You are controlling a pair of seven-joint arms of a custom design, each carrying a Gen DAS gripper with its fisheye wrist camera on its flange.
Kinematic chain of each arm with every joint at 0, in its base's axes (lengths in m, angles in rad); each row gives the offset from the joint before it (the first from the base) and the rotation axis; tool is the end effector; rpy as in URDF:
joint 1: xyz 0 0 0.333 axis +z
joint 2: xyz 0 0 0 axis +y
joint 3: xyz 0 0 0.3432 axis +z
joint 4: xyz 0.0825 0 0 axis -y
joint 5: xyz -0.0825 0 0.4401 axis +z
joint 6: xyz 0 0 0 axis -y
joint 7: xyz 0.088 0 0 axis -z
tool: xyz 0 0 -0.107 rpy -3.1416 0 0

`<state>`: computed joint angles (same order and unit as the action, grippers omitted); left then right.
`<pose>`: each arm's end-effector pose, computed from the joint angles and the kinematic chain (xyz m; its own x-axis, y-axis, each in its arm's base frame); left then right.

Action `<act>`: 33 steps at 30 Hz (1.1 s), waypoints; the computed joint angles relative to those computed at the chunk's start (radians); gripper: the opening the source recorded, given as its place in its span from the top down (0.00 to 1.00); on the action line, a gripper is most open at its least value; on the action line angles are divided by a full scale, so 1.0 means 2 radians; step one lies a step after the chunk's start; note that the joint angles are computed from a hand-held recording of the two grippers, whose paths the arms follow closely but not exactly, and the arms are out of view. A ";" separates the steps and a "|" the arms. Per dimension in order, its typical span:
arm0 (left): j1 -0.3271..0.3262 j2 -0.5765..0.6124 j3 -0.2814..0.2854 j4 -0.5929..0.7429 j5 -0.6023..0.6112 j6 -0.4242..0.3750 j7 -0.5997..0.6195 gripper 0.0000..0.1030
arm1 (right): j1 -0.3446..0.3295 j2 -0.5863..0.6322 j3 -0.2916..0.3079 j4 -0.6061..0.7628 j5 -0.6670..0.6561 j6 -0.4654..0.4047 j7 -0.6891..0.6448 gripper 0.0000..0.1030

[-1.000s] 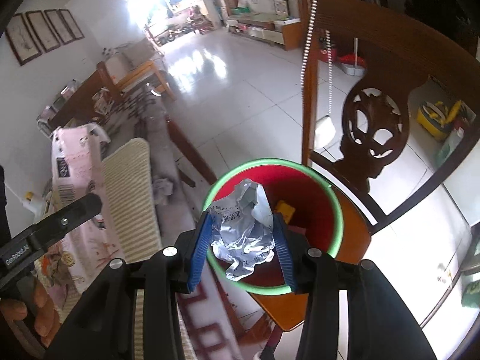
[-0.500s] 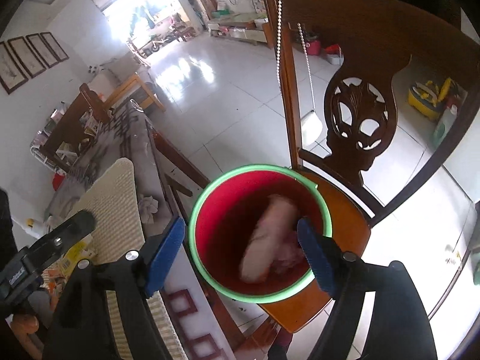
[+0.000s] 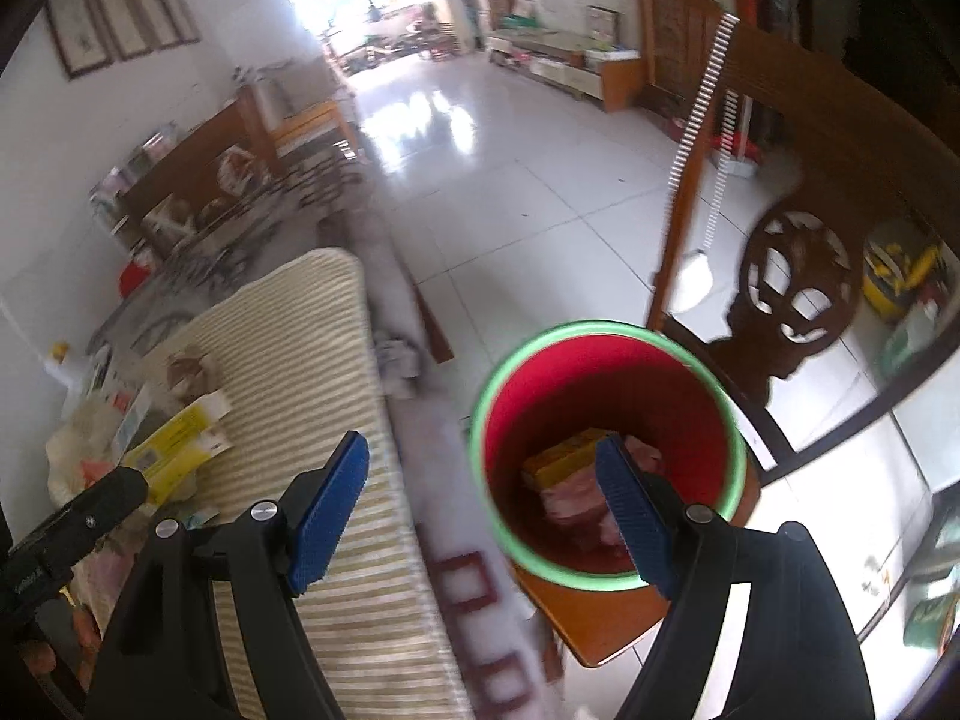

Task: Collect trash
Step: 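Move the left tool to the orange plastic bag and grasp it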

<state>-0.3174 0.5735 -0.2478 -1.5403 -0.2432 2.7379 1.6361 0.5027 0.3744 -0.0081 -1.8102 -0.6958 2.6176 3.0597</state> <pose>0.7068 -0.3909 0.3929 -0.4181 -0.8576 0.2994 -0.8056 0.1978 -0.5585 0.6365 0.3604 0.3717 -0.3748 -0.9031 -0.2095 -0.7219 0.4261 -0.5452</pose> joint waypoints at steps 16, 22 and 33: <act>0.083 -0.073 0.077 -0.122 0.027 0.031 -0.074 0.24 | 0.063 0.159 0.016 0.240 0.099 -0.087 -0.107 0.12; 0.125 -0.047 0.069 -0.091 0.021 -0.003 -0.060 0.24 | 0.090 0.211 0.004 0.328 0.116 -0.123 -0.122 0.12; 0.156 0.046 0.039 0.030 -0.010 -0.104 0.009 0.37 | 0.120 0.257 -0.012 0.413 0.129 -0.177 -0.117 0.12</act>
<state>-0.0048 0.6653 -0.1690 -1.4804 -0.2627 2.5295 1.6547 0.7417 0.8880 -0.0312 -0.9846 -0.4375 2.2634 2.8259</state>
